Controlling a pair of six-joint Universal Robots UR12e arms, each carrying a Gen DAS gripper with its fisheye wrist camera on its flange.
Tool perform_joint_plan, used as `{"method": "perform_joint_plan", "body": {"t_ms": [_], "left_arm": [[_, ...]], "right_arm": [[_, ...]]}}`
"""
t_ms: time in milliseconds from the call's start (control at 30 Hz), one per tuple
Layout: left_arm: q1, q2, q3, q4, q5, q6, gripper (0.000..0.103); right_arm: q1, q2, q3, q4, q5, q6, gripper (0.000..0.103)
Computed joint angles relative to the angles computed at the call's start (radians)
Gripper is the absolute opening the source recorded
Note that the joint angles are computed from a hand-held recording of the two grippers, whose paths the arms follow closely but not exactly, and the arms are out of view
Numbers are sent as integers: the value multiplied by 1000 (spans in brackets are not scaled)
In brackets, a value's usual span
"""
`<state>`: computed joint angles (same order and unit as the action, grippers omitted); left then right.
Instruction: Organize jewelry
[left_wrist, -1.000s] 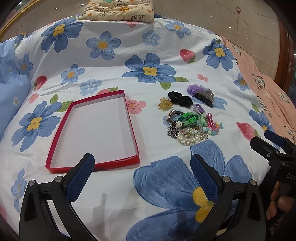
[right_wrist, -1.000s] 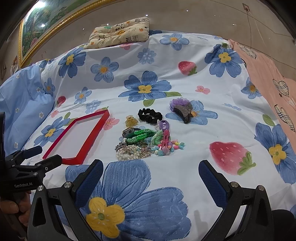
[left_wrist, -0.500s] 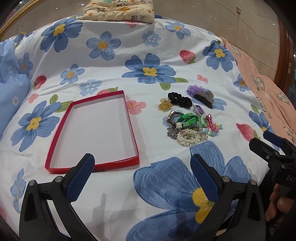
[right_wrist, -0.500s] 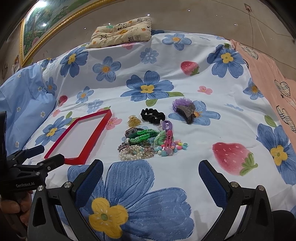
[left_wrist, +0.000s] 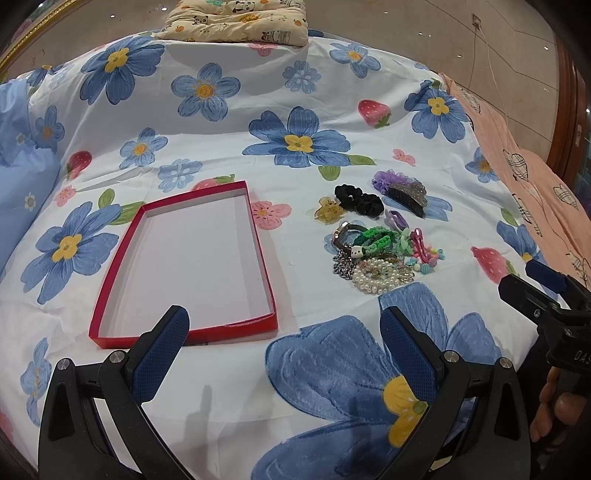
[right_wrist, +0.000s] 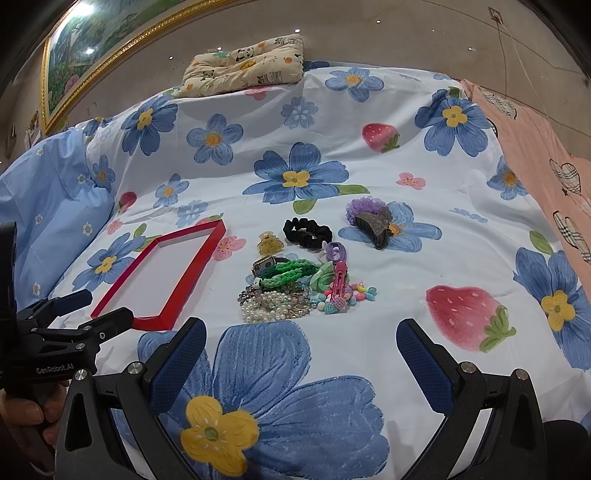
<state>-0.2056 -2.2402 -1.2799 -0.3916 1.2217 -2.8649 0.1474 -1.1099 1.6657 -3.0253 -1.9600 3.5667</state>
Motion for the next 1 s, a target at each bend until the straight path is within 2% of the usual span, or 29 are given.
{"method": "perform_joint_plan", "body": {"t_ms": [667,1000], "left_arm": [[-5,-20,44,-65,-23,6,103],[-14,-73,154,-145,-33,4,103]], "right_arm": [[-10,5,-12,6,17,8,103],[-53,19,-33,19,86,10,103]]}}
